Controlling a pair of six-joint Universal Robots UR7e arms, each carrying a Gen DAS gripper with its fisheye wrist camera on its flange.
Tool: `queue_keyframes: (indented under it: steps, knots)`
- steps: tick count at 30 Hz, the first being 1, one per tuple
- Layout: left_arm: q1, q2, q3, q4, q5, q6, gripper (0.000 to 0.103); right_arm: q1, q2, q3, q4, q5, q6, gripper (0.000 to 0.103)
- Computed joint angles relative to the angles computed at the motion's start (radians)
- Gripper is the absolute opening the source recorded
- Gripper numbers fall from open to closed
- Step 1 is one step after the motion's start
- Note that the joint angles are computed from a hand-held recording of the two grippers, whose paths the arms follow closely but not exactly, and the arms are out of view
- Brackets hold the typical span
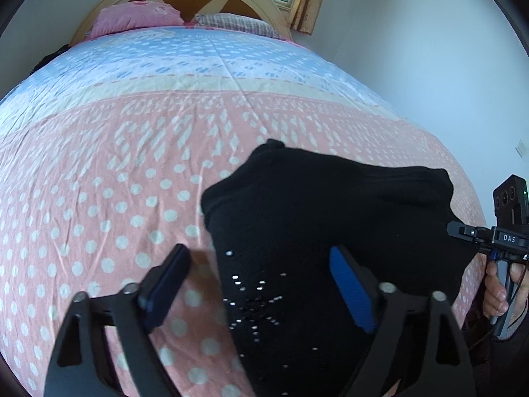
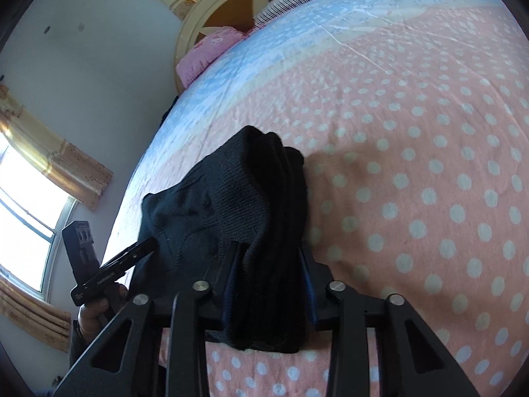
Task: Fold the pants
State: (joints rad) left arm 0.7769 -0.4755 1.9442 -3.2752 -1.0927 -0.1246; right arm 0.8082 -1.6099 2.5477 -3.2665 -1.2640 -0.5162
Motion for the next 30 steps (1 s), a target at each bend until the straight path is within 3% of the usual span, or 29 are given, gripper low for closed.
queue_keyframes:
  steps: [1,2,5,9,11,14,17,18,25,30]
  knots:
    - [0.002,-0.002,0.003,-0.005,-0.017,0.007,0.067,0.013,0.007,0.007,-0.027,-0.017,-0.009,0.031]
    - [0.002,-0.002,0.007,-0.015,-0.031,0.012,0.063,0.024,0.022,0.003,-0.048,-0.037,-0.008,0.031]
    - [0.009,0.003,0.001,-0.021,-0.041,0.007,0.063,-0.022,0.018,-0.021,0.033,0.036,0.018,0.031]
    - [0.020,0.001,-0.005,-0.014,-0.066,-0.001,0.062,-0.039,0.011,-0.025,0.070,0.066,0.019,0.031]
    - [0.016,-0.001,0.002,-0.023,-0.078,0.004,0.045,-0.037,0.007,-0.012,0.047,0.074,0.013,0.031]
    - [0.006,-0.003,0.018,-0.052,-0.077,0.003,0.030,-0.016,-0.005,0.027,-0.026,0.067,-0.023,0.028]
    - [-0.003,-0.001,0.032,-0.092,-0.059,0.001,0.021,-0.003,0.006,0.034,-0.064,0.043,-0.022,0.027]
    - [-0.005,0.000,0.035,-0.102,-0.055,0.002,0.020,0.009,0.027,0.026,-0.087,0.005,-0.011,0.027]
    - [-0.059,0.016,0.048,-0.133,0.054,0.024,0.013,0.031,0.011,0.056,-0.144,-0.012,-0.014,0.027]
    - [-0.087,-0.006,0.081,-0.176,0.080,0.030,0.011,0.077,-0.029,0.051,-0.119,-0.028,-0.025,0.026]
